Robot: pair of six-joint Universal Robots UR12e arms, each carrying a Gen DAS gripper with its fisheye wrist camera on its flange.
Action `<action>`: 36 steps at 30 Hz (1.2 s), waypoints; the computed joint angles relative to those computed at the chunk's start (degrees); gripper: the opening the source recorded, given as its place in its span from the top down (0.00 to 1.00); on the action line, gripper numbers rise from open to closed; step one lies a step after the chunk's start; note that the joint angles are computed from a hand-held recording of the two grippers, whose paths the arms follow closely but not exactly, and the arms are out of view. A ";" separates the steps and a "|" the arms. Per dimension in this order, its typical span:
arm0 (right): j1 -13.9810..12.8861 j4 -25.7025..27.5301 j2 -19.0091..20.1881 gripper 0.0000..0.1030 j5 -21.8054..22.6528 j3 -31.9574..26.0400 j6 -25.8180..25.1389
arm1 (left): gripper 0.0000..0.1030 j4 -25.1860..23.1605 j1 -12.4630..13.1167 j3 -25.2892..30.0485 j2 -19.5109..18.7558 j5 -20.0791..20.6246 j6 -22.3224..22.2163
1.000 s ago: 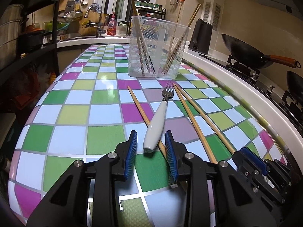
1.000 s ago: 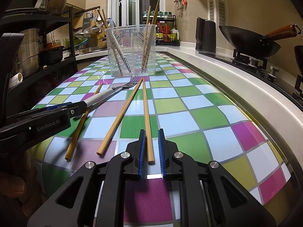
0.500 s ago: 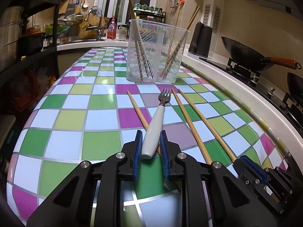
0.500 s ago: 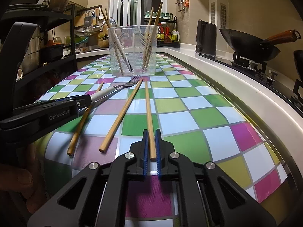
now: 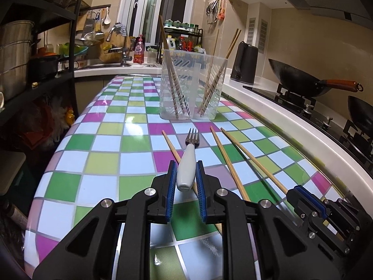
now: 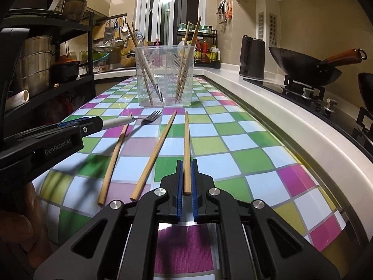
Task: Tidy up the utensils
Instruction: 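Lift the fork and chopstick and carry them over the clear container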
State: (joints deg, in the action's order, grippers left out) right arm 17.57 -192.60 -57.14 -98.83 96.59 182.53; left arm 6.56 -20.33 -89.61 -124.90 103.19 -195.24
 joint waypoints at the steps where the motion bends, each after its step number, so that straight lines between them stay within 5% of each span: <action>1: 0.04 -0.19 -0.08 0.94 -0.28 -0.04 -0.23 | 0.84 0.57 -0.07 -0.05 0.06 0.35 0.41; 21: 0.92 -8.14 -0.79 0.94 -3.40 -3.27 -3.96 | 0.84 5.67 0.53 1.77 1.06 2.50 4.54; 31: 0.42 -8.23 -0.67 0.94 -3.66 -7.36 -5.08 | 0.84 5.28 1.57 5.42 0.91 2.09 6.71; 36: 0.31 -3.59 -0.78 0.94 -3.72 -10.17 -4.93 | 0.84 1.78 1.90 7.54 1.02 1.30 6.62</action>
State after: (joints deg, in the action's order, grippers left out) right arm 17.89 -196.19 -57.92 -102.55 86.42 177.59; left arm 8.34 -18.43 -82.06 -123.88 104.49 -188.62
